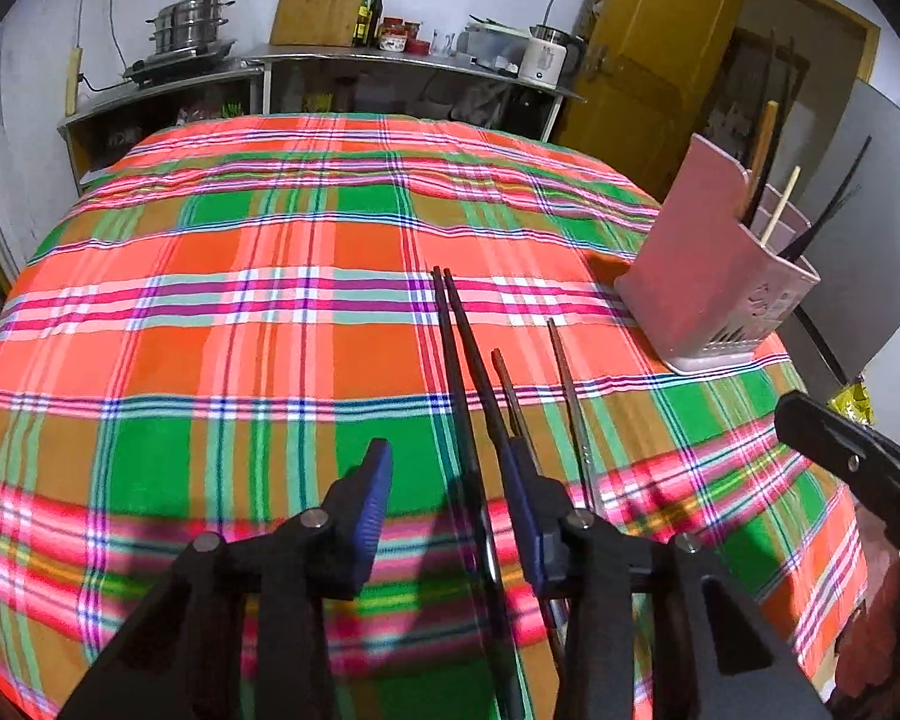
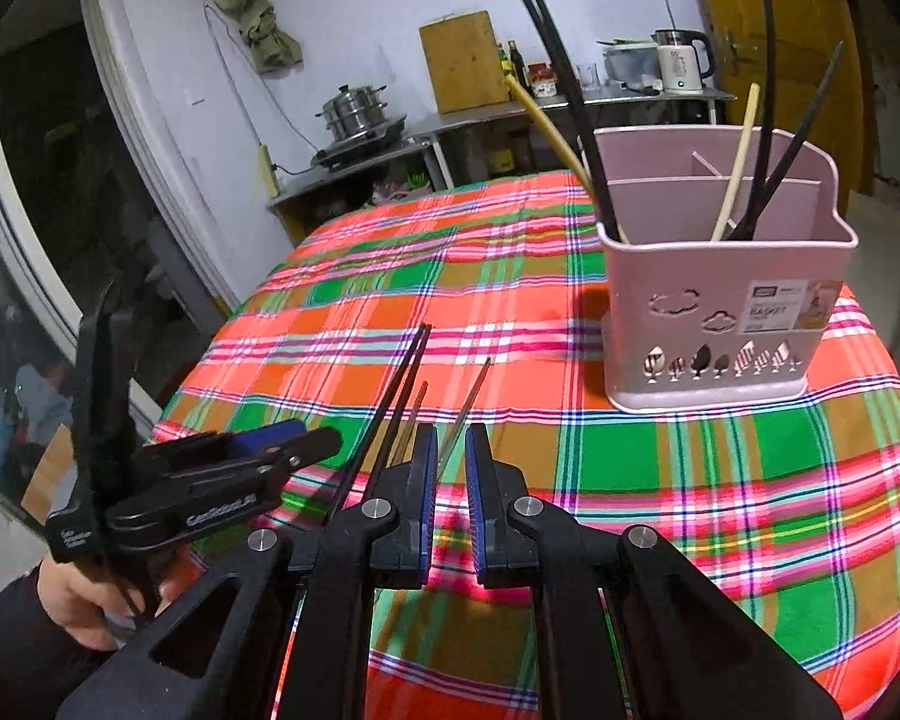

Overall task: Organize utensils
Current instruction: 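Move both tools back down to the remaining chopsticks on the cloth, then close the left tool on a black chopstick while the right tool grasps another chopstick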

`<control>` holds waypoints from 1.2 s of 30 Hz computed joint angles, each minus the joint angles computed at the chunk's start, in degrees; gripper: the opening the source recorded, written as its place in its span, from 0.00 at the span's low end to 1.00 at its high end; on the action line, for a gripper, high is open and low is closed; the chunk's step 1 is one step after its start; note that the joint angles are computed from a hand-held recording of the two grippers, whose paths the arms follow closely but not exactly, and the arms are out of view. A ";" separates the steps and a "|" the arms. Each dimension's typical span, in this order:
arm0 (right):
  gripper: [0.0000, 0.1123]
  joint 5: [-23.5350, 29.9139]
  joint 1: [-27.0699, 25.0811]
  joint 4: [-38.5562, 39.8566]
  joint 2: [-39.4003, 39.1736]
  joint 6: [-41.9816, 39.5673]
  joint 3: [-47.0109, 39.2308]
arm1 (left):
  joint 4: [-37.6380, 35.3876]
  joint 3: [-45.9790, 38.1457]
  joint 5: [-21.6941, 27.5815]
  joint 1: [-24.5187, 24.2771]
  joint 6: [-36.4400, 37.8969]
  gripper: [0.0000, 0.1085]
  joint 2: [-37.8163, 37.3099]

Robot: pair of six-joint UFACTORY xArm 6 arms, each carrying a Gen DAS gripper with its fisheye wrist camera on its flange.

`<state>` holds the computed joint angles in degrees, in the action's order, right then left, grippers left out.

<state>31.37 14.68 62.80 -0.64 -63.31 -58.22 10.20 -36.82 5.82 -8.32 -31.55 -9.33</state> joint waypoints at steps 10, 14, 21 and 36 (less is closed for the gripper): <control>0.08 -0.44 0.77 -2.18 2.86 1.99 -1.95 | 3.68 -4.96 1.23 0.67 -1.09 0.22 6.09; 0.08 -0.55 1.41 -2.86 3.72 2.80 -2.66 | 7.83 -4.61 1.74 1.64 -4.48 0.10 5.69; 0.08 -0.03 3.80 -3.77 6.76 4.09 -5.22 | 4.29 -0.86 1.03 3.42 -1.57 0.10 2.50; 0.08 0.36 8.64 -11.15 18.52 12.98 -15.71 | -15.92 0.04 0.41 4.71 16.55 0.24 1.65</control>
<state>31.73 23.31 51.65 17.89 -50.32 -73.93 -5.72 -36.78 6.24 -3.61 -15.00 -7.68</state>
